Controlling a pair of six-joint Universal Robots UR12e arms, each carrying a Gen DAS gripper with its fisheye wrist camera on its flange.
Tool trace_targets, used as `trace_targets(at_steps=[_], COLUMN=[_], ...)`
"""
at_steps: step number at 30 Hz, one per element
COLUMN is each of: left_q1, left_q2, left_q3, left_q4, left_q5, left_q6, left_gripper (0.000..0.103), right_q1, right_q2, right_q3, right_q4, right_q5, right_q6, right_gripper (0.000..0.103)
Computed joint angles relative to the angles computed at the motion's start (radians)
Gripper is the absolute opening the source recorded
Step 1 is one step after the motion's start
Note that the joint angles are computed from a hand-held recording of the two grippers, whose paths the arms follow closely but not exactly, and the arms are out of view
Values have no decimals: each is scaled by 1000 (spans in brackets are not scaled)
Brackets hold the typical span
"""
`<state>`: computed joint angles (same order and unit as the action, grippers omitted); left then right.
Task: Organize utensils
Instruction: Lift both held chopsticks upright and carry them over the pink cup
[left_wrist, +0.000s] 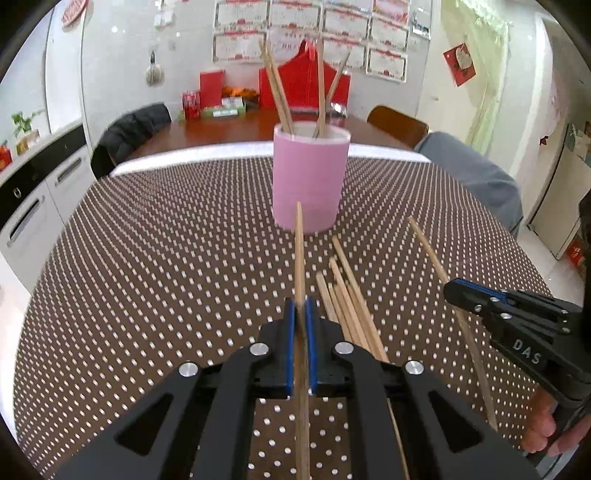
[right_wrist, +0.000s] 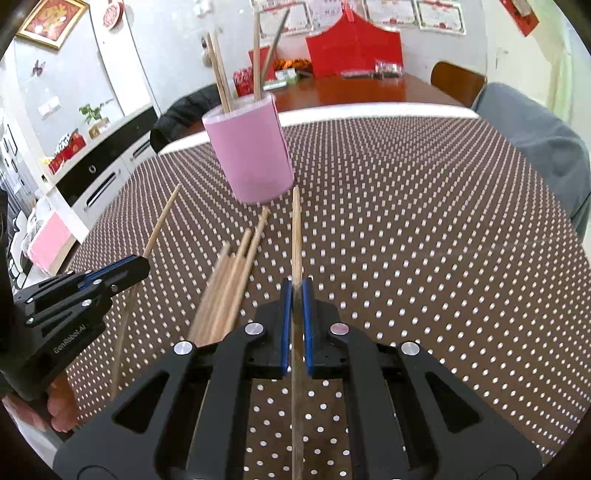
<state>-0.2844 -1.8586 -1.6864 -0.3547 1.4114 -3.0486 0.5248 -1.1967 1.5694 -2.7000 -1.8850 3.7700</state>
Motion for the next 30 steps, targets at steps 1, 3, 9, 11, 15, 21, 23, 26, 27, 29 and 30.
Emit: trace_targets(at_steps=[1,3,9,11,15,21,23,26,27,29,30], left_q1=[-3,-8,-10,-10,-10,-7,-7,-8,-10,-14,-15], left_q2=[2,0,3,4,11,15,15,14,12,9,8], left_q3=[-2,-3,2,4,3,2,1,6,10,17,19], left_q4=[16,48,104,130,161,247,281,313,320,338,341], left_q5=[15,34,29,23,12,-16,-20,-26,-23,-16,-15], left_q6=[-5,-8,-33,-40,-49,-63,-66,-66,-64,-58,-57], left_gripper=[7,7,7,7,7,6,6,6,6,6,6], right_q1=[3,7,13,18,24,29,30,32,33,34,34], right_q2=[-1,-2,-8,-9,-11,-15,-14,-12,-11,-7,-9], right_q3=[-1,-3,-2,-4,-5,-8,-14,-22,-26,-33,-34], right_q4=[-12,-32,-100,-126,-169,-229,-240,-253,-258,-272,-279], right_q5=[-20,-41,-74,-94,-113,-140,-149,-155,-156,-162,-161], right_q6=[0,-14,-27,-39,-59,-89,-97,-109,-117,-133,-142], right_gripper=[6,6,6,6,6,6,6,6,6,6,6])
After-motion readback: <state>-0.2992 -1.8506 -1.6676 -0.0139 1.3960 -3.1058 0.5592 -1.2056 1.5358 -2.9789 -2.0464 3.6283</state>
